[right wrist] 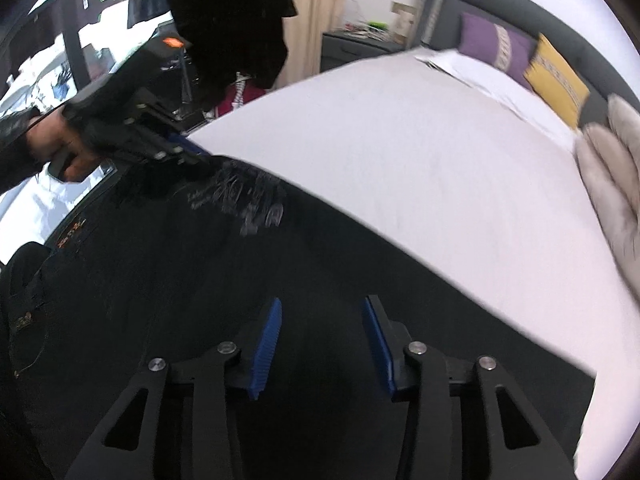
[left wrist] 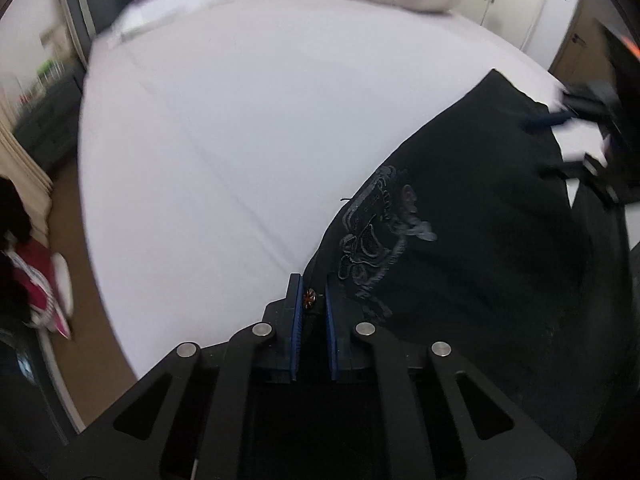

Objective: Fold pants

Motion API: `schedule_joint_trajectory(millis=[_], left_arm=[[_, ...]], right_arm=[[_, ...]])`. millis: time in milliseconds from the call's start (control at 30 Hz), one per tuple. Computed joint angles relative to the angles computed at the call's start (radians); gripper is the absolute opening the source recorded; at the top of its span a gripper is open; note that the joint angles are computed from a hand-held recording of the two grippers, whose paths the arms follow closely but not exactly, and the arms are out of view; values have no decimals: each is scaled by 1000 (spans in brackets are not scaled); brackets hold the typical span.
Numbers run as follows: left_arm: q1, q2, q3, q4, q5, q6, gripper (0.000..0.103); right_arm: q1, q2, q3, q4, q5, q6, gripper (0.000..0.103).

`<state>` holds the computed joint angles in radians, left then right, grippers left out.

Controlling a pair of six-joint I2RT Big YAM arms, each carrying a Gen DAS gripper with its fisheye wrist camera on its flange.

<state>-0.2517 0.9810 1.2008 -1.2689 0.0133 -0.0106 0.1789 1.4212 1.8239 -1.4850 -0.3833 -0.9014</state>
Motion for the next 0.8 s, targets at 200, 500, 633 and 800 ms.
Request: schedule_joint_trajectory(millis=[200, 500, 633, 800], left_arm=[[-124, -78, -40, 52, -92, -68, 9], [-158, -180, -48, -12, -99, -109, 9], [-160, -190, -52, -12, -96, -116, 9], [-155, -205, -60, -9, -89, -126, 9]], right_arm=[[87, 73, 85, 4, 62, -63, 45], [157, 166, 144, -17, 212, -107, 43], [168, 204, 188, -65, 246, -104, 16], [155, 209, 213, -123, 225, -43, 8]])
